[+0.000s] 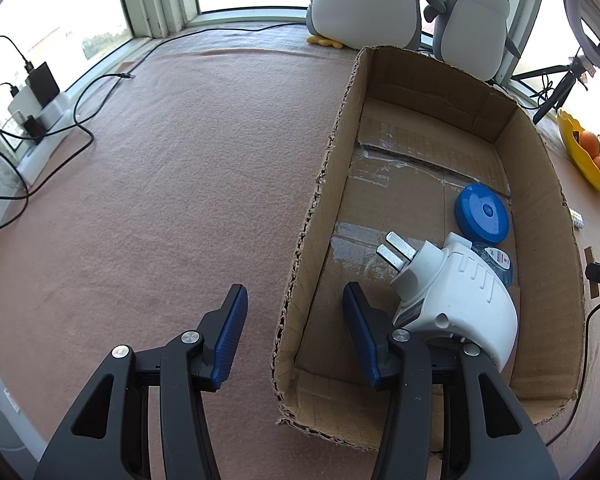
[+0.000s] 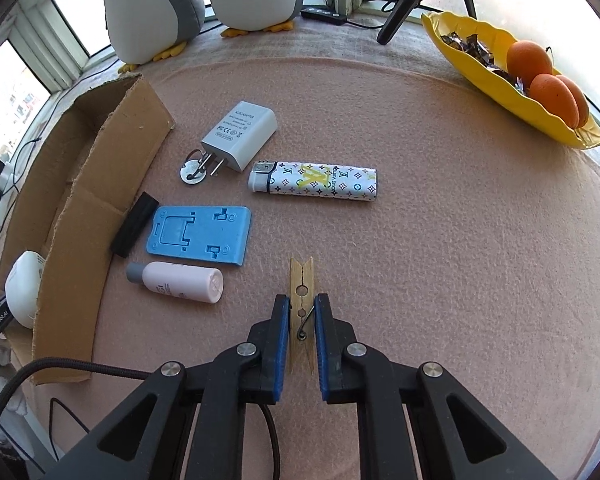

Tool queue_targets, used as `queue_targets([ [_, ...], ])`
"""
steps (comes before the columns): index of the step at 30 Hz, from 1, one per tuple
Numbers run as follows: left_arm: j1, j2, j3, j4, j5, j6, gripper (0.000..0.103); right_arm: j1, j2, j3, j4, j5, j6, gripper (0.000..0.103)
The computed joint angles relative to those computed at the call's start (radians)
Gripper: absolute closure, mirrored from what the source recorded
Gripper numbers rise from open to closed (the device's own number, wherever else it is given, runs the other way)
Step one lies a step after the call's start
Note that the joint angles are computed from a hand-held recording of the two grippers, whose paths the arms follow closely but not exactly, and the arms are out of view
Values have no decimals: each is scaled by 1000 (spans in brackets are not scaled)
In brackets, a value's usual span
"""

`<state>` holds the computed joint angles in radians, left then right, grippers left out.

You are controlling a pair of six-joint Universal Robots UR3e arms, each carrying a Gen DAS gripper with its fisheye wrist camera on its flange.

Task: Organize rigid objects
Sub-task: 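Carry the clothespin into the box and open the right gripper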

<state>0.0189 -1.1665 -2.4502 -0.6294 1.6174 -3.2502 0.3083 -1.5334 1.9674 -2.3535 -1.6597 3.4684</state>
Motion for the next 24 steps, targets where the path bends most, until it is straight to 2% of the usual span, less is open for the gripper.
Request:
queue_targets([
  [6, -2, -2, 1, 1, 0, -3, 54, 45, 48, -99, -7, -11, 11, 92],
  [16, 2, 1, -1, 0, -1, 1, 54, 113, 171, -296, -52, 39, 9, 92],
  [24, 1, 0, 0, 0, -2, -1, 54, 168, 332, -502, -48, 69, -19, 92],
])
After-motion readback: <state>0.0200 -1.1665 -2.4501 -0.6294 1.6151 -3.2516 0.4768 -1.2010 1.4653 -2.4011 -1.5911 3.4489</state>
